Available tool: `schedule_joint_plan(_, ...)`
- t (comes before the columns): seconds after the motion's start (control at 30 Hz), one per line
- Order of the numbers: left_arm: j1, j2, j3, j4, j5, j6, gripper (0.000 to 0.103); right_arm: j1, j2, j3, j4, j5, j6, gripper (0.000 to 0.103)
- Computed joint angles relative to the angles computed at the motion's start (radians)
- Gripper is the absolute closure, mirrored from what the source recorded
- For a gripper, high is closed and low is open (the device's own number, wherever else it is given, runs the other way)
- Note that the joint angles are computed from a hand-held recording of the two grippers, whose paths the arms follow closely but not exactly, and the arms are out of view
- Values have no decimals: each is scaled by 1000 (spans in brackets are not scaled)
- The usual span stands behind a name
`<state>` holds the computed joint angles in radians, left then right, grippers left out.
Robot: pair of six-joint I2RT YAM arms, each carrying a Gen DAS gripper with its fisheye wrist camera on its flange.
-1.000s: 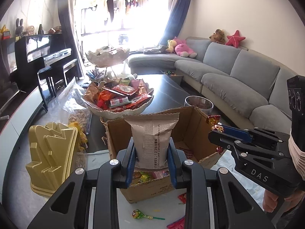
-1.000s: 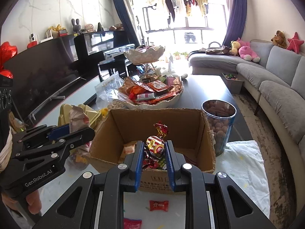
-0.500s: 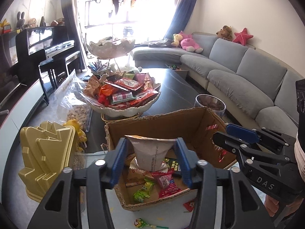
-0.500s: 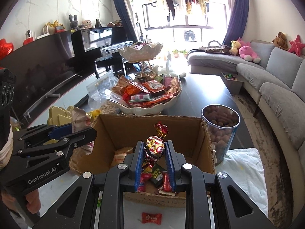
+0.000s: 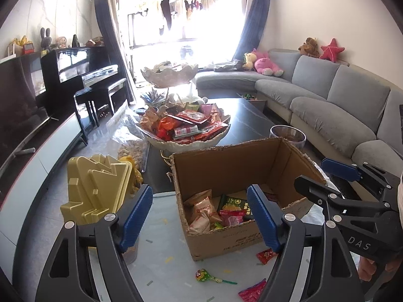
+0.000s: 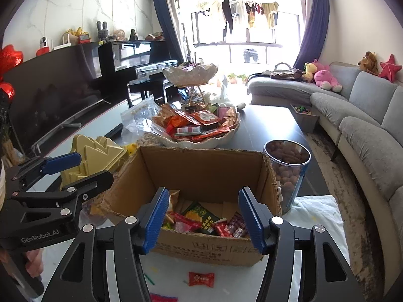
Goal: Organize snacks
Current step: 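Move both tools back toward the lollipop and red candy packet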
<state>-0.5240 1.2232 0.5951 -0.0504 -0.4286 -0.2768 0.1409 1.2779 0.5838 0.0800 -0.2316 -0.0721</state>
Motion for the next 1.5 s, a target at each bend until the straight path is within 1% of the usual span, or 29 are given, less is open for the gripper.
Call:
schedule_joint_plan(0.07,-21,-48,-33,-6,-22,-13,25,5,-38,-27,1,7,0,38)
schedule_joint_plan(0.13,-40,-91,-55,-24,-37,-30,25,16,-84,-62,6,24,-3,38)
schedule_joint_plan(0.4,-102,-191,-134,-78,-79,-118,24,34,-218,-154,-28,19,-19,38)
schedule_joint_plan(0.53,-139,-203,-162,-95,-102,-168,24,39,-247,-193,-27,29,-11,38)
schedule_joint_plan(0.73,-162,-174,-225,-75,-83,-249,24,39,-230,-245,-5,37,3,38)
schedule_joint_plan(0.93,-166,-74,-289,19,-36,-311,24,31,-160,-295,57,46,13,38)
schedule_joint_plan(1.1,-148,43,-340,141,10,-335,24,32,-68,-327,126,74,8,38)
schedule_joint_plan(1.17,-127,91,-365,213,42,-330,24,39,-25,-337,159,88,6,38)
schedule_joint_plan(1.27,-99,162,-384,309,56,-313,26,51,61,-346,225,111,2,38)
schedule_joint_plan(1.33,-88,215,-379,351,50,-285,28,60,131,-345,281,125,-5,38)
schedule_joint_plan(1.37,-81,243,-375,371,50,-276,31,67,167,-341,305,134,-6,38)
schedule_joint_plan(1.43,-58,294,-375,428,72,-256,33,69,237,-324,339,139,-8,38)
schedule_joint_plan(1.5,-36,338,-360,457,94,-243,36,62,300,-301,360,133,-6,38)
